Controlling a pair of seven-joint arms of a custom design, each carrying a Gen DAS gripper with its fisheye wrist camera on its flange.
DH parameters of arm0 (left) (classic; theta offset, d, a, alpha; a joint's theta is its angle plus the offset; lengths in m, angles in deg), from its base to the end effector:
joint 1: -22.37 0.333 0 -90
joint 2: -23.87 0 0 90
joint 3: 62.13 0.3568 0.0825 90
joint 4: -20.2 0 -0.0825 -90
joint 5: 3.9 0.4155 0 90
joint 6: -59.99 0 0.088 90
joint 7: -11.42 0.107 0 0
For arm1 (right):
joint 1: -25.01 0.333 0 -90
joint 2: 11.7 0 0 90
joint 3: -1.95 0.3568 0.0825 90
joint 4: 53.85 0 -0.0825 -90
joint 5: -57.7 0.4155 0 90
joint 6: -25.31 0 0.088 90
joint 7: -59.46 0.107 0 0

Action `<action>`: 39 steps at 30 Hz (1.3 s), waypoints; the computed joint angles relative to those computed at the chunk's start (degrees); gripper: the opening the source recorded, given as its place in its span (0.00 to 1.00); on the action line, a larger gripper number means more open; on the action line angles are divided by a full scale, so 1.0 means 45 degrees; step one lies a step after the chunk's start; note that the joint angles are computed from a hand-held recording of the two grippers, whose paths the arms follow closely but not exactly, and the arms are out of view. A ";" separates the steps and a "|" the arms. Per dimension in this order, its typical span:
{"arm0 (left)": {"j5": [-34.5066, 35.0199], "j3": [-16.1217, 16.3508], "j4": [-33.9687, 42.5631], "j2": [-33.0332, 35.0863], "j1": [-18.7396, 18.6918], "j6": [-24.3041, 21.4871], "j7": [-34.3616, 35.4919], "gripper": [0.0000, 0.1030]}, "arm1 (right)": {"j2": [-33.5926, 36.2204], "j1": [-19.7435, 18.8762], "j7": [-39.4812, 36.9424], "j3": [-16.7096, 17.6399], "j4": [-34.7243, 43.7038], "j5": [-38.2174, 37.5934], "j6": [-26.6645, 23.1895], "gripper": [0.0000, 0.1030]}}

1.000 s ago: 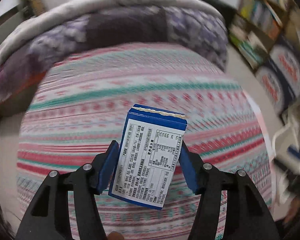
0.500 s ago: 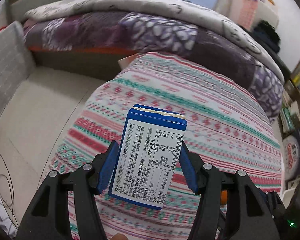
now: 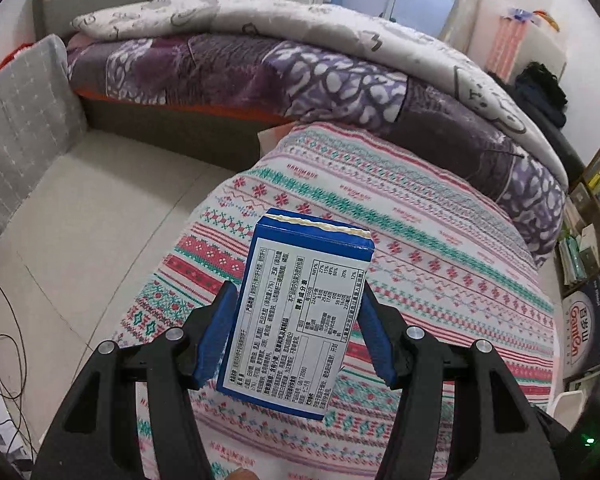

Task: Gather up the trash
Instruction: 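Carry the orange bit over the bin and open the right tool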

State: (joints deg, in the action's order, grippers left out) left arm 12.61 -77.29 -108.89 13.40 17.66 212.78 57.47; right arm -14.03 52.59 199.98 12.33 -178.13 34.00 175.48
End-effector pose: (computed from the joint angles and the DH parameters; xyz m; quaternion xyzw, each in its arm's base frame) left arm 0.5160 -0.2027 0.5280 -0.7337 0.6044 -0.2497 0.1844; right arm 0.4599 0.3719 0.4882 -0.7095 0.6472 -0.1491 0.2358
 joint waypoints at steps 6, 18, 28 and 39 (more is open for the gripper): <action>-0.0032 -0.0674 -0.0387 -0.1370 -0.0105 -0.0442 -0.1064 0.57 | -0.1750 -0.0230 0.1609 0.0230 -0.0952 -0.0832 -0.0908 0.20; -0.0551 -0.2444 -0.1282 -0.3365 -0.1229 -0.1856 -0.2350 0.58 | -0.5722 -0.0779 0.2409 0.0493 -0.3793 -0.0081 -0.1195 0.21; 0.1787 -0.3971 -0.0906 -0.2058 -0.1335 -0.1347 -0.4130 0.58 | -0.7923 -0.1718 0.3338 0.1064 -0.5771 -0.0970 -0.1333 0.21; 0.4063 -0.3702 0.0603 -0.0238 -0.2658 -0.1152 -0.5891 0.58 | -0.9188 -0.2304 0.3418 0.0755 -0.6601 -0.1126 -0.2060 0.21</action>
State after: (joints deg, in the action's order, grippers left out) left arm 30.90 -93.95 -106.18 12.33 5.70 207.59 30.97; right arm -55.38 42.22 215.36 15.73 -207.84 28.93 166.21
